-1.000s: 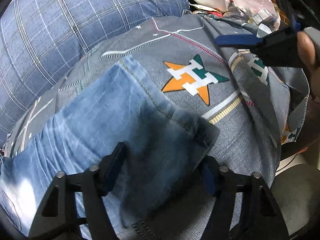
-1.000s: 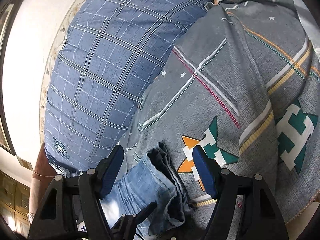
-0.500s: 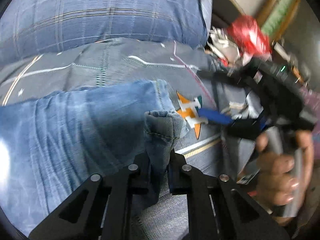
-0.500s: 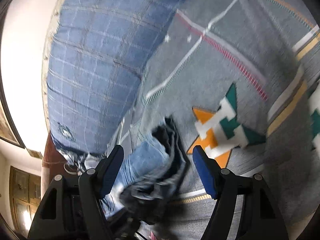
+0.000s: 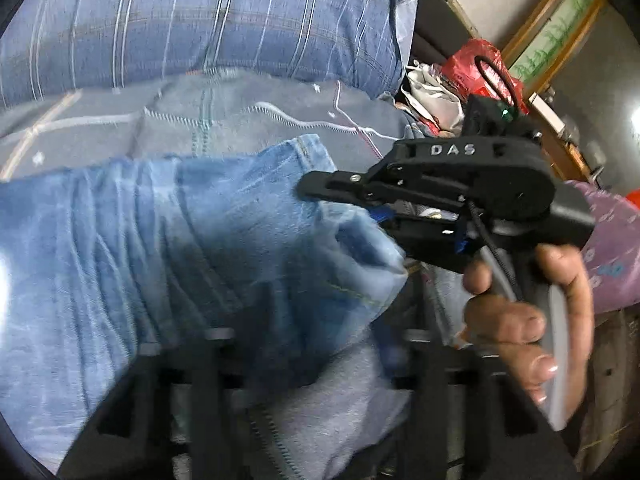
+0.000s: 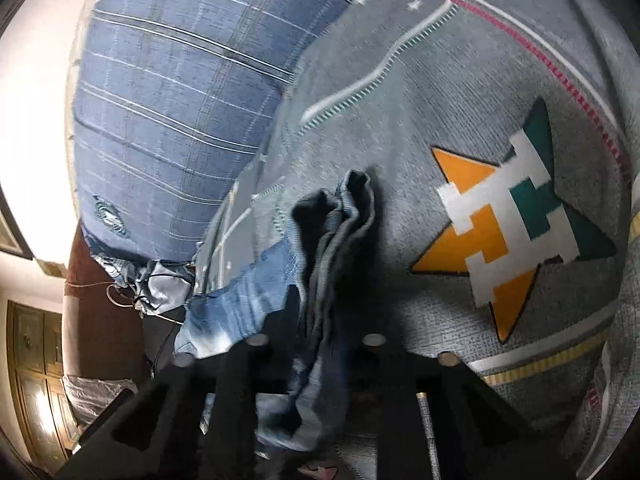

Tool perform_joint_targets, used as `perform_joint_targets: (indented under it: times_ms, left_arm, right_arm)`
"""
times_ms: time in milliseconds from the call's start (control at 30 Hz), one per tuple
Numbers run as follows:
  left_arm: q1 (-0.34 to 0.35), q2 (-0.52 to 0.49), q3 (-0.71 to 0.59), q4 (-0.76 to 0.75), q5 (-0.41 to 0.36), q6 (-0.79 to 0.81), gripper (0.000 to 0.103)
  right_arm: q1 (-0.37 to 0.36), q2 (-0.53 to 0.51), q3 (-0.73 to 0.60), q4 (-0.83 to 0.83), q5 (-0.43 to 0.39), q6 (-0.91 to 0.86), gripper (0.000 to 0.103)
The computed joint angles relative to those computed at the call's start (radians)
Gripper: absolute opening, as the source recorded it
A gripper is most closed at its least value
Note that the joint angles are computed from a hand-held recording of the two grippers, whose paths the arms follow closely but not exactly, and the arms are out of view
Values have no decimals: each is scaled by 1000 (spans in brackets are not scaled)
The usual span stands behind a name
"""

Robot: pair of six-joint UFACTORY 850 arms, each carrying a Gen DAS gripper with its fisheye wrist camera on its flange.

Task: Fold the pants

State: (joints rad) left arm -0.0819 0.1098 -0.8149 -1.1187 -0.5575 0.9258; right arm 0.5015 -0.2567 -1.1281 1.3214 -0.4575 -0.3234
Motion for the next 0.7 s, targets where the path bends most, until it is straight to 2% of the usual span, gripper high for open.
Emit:
perform_joint_targets:
  times_ms: [33, 200, 267, 367, 500, 533, 600, 633, 700]
  left_arm:
    - [-12, 18, 15, -17, 38, 26, 71]
    - [-57, 34, 23, -6, 87, 71, 72]
    - [-83, 46, 31, 1, 141, 86, 72]
    - [-130, 28, 11, 150, 235, -33, 72]
    - [-160, 30, 28, 211, 316, -11, 71]
    - [-164, 32, 33, 207, 329, -3, 64]
    - [-161, 27, 30, 147, 305, 50, 45]
    - [-159, 29, 30, 144, 296, 55, 28]
    - [-165, 45, 34, 176, 322, 22, 23]
  right_arm:
    - [-1, 8, 10, 57, 2, -49, 11]
    - [-12, 13, 28, 216, -38, -171, 10]
    - [-19, 15, 34, 253, -61, -203, 10]
    - [-38, 21, 54, 318, -123, -262, 10]
    - [-49, 26, 73, 369, -160, -297, 10]
    - [-47, 25, 72, 370, -167, -302, 10]
    - [-40, 25, 62, 357, -165, -309, 10]
    - [-38, 25, 59, 358, -167, -316, 10]
    - [-29, 26, 50, 362, -167, -341, 10]
